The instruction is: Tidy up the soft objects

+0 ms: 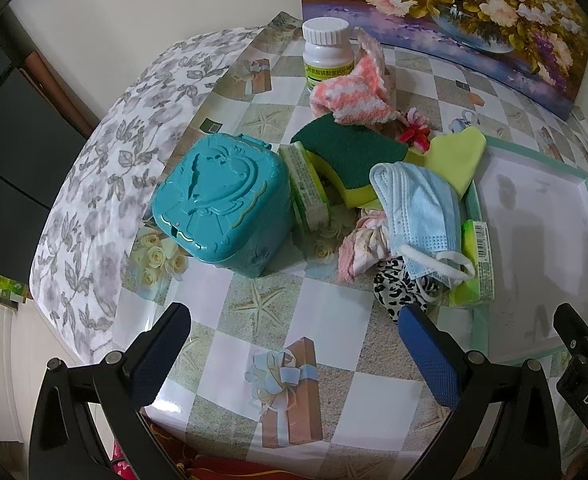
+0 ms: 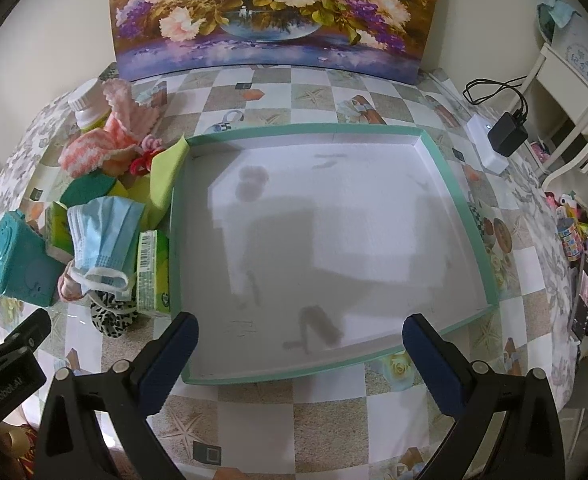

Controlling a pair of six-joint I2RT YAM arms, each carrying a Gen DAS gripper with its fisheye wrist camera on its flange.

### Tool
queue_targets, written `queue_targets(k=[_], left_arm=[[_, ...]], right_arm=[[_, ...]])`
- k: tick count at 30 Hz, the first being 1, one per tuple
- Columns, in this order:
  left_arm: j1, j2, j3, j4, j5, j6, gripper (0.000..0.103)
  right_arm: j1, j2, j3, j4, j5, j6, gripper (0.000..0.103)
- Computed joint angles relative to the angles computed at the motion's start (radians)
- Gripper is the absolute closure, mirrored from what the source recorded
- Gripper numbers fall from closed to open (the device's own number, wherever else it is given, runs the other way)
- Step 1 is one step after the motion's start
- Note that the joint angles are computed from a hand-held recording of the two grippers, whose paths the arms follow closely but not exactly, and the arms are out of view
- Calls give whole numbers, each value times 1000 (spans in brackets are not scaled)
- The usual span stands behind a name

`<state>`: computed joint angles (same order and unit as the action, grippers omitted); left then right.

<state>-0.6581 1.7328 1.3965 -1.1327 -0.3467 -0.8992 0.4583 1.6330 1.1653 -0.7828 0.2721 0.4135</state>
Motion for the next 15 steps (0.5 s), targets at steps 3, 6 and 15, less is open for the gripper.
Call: queue_targets(k=[3,6,15], left_arm=[[0,2,1,0,1,-2,0],[1,2,0,1,3,-3,0],[3,-1,0,5,9,-7,0]], right_arm=[[0,1,1,-1,0,1,0],[0,2,0,-1,1,0,0],[3,6,0,-6,6,-3,0]])
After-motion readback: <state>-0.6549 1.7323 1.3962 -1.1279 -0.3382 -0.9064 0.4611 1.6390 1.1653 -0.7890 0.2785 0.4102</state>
